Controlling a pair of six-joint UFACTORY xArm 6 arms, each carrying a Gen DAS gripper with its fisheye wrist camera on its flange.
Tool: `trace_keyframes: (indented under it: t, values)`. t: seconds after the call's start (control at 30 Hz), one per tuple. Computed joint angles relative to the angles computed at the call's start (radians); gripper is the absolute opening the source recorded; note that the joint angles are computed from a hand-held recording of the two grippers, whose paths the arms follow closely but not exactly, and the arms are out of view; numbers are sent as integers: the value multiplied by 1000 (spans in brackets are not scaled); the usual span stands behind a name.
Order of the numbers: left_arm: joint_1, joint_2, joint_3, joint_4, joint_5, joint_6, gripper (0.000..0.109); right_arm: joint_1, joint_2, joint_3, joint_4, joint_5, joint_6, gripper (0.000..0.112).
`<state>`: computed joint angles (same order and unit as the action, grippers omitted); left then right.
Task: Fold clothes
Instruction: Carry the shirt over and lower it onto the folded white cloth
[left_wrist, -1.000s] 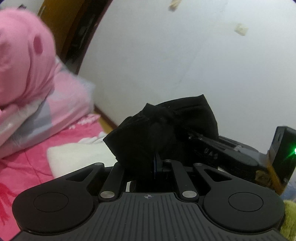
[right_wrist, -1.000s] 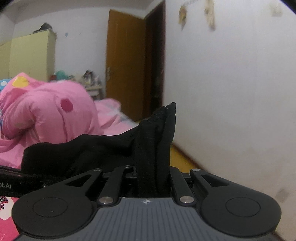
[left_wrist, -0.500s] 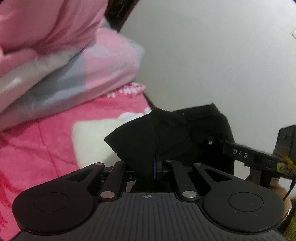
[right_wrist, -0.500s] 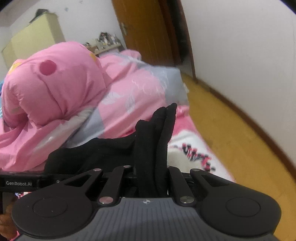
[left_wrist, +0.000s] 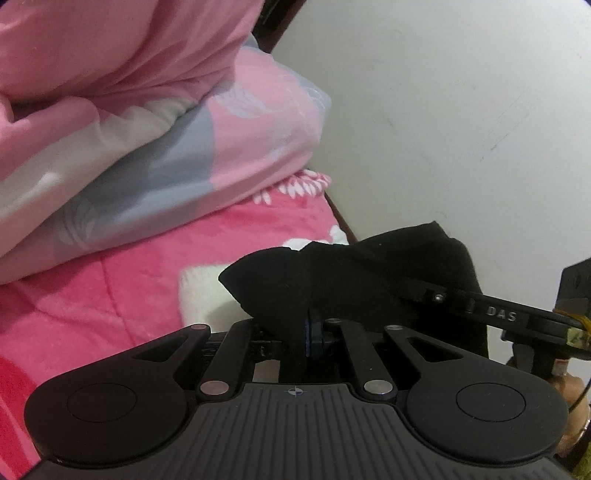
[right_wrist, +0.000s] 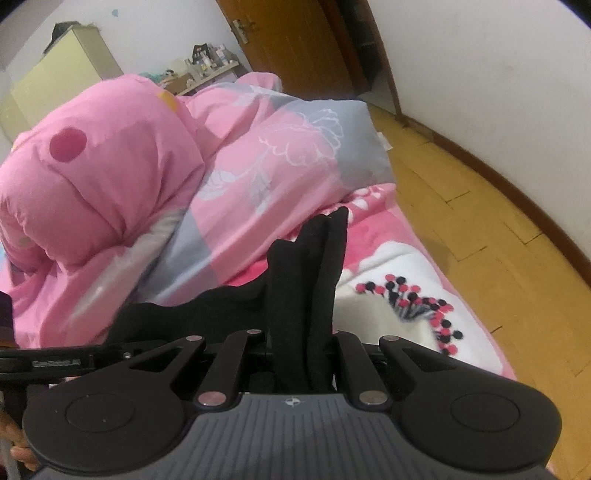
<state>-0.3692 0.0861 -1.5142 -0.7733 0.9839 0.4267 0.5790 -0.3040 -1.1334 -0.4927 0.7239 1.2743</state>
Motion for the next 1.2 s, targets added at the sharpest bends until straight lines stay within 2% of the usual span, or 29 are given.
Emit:
trace_keyframes:
  t: [0.17, 0.27, 0.33, 0.53, 0.63, 0.73, 0.8, 0.83, 0.9, 1.0, 1.1, 1.2]
  values:
    - [14, 55, -58, -11, 26, -25, 5, -36, 26, -3, 74, -51, -61, 9]
    - [26, 104, -95, -7, 80, -44, 6, -58, 36, 19, 142, -67, -108, 9]
    - [39, 129, -114, -20, 109, -58, 12, -76, 33, 48, 189, -93, -124, 10]
    - [97, 162, -120, -130, 142, -185, 25, -149, -31, 206, 365, -303, -80, 21]
    - [128, 165, -96, -205, 141, -276, 29, -176, -67, 293, 482, -421, -52, 22]
    - [136, 163, -82, -204, 123, -315, 31, -197, -109, 369, 513, -518, 46, 31]
    - [139, 159, -76, -193, 114, -336, 33, -223, -147, 414, 465, -559, 159, 36]
    - [141, 150, -68, -184, 106, -346, 34, -241, -170, 430, 407, -557, 235, 46]
    - [143, 125, -46, -163, 84, -362, 34, -271, -234, 444, 225, -476, 407, 57]
    - [153, 81, -13, -146, 72, -356, 35, -276, -370, 500, 87, -393, 546, 57]
    - [182, 23, 21, -133, 124, -299, 39, -192, -548, 550, 21, -224, 599, 58]
    - [233, -21, 52, -160, 260, -254, 44, -12, -707, 584, -69, -7, 731, 60]
